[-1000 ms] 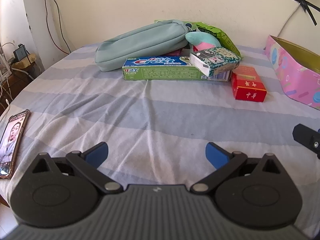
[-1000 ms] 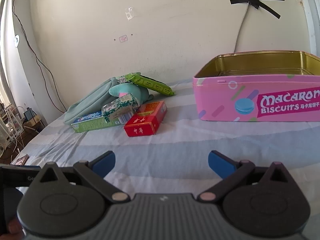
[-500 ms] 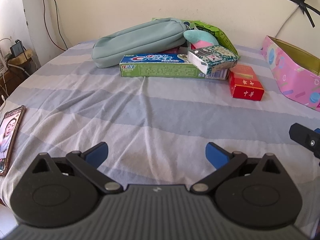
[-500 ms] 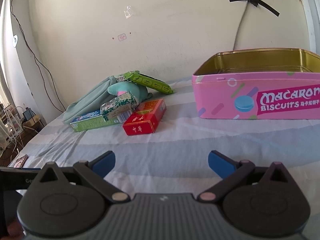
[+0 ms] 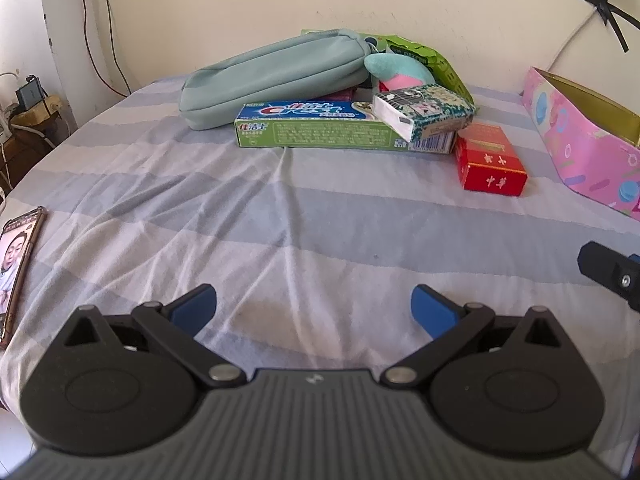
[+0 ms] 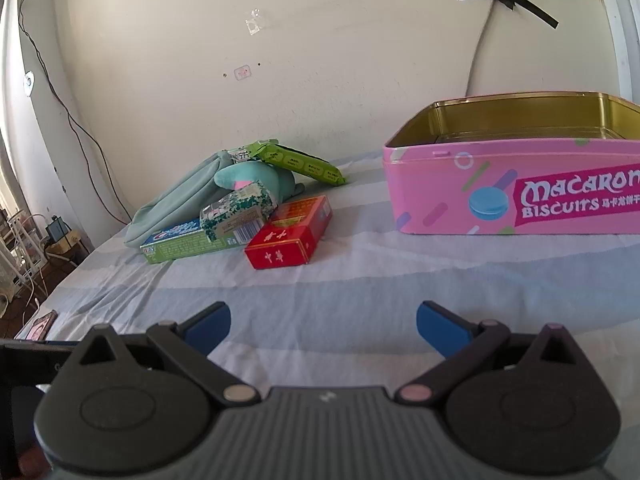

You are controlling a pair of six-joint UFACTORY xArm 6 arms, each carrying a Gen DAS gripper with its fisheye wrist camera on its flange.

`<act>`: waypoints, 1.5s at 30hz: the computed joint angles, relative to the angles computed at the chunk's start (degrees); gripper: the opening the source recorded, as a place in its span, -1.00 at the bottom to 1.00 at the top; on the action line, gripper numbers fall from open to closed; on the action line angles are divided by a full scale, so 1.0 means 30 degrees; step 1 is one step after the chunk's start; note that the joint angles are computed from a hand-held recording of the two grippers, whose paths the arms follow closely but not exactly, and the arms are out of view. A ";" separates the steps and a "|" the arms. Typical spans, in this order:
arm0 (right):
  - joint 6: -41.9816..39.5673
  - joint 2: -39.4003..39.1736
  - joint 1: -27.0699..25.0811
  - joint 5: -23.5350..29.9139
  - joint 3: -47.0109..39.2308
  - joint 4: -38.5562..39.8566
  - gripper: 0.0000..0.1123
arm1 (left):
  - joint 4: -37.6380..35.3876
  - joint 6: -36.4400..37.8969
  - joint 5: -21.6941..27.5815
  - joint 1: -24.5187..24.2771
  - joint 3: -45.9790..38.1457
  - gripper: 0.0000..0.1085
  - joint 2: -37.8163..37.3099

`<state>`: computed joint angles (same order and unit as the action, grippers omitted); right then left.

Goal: Organize objects
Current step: 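Reach the left tool to the small red box and close on it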

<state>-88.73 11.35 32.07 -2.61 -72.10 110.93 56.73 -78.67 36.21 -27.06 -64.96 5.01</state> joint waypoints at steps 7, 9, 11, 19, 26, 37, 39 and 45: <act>0.0510 0.0035 0.0062 -0.0064 0.0026 -0.0602 0.83 | 0.0427 -0.0281 -0.0029 0.0179 -0.0137 0.90 -0.0018; 0.0642 0.0061 0.0104 -0.0136 0.0022 -0.0764 0.83 | 0.0528 -0.0352 -0.0016 0.0246 -0.0152 0.90 -0.0039; 0.0637 0.0071 0.0151 -0.0207 0.0013 -0.0822 0.83 | 0.0625 -0.0461 -0.0016 0.0312 -0.0145 0.90 -0.0071; 0.1234 0.0107 0.0307 -0.0304 0.0107 -0.1837 0.83 | 0.0831 -0.0452 -0.0419 0.0555 -0.0017 0.90 -0.0160; 0.6776 0.0293 0.0152 0.0342 0.0585 -0.8185 0.83 | 0.1000 -0.0180 -0.1257 0.1010 -0.0113 0.90 -0.0210; 1.3626 0.2027 -0.0582 0.1456 -0.0674 -1.8514 0.83 | -0.1267 0.2782 -0.4465 0.1836 -0.2735 0.90 0.1900; 1.4214 0.2494 -0.0704 0.1834 -0.1222 -1.9750 0.82 | -0.1959 0.3817 -0.4944 0.1800 -0.3446 0.90 0.2545; 1.5615 0.4186 -0.1124 0.3759 -0.3531 -2.2635 0.77 | -0.8457 0.9679 -0.6233 0.1826 -0.5808 0.73 0.4851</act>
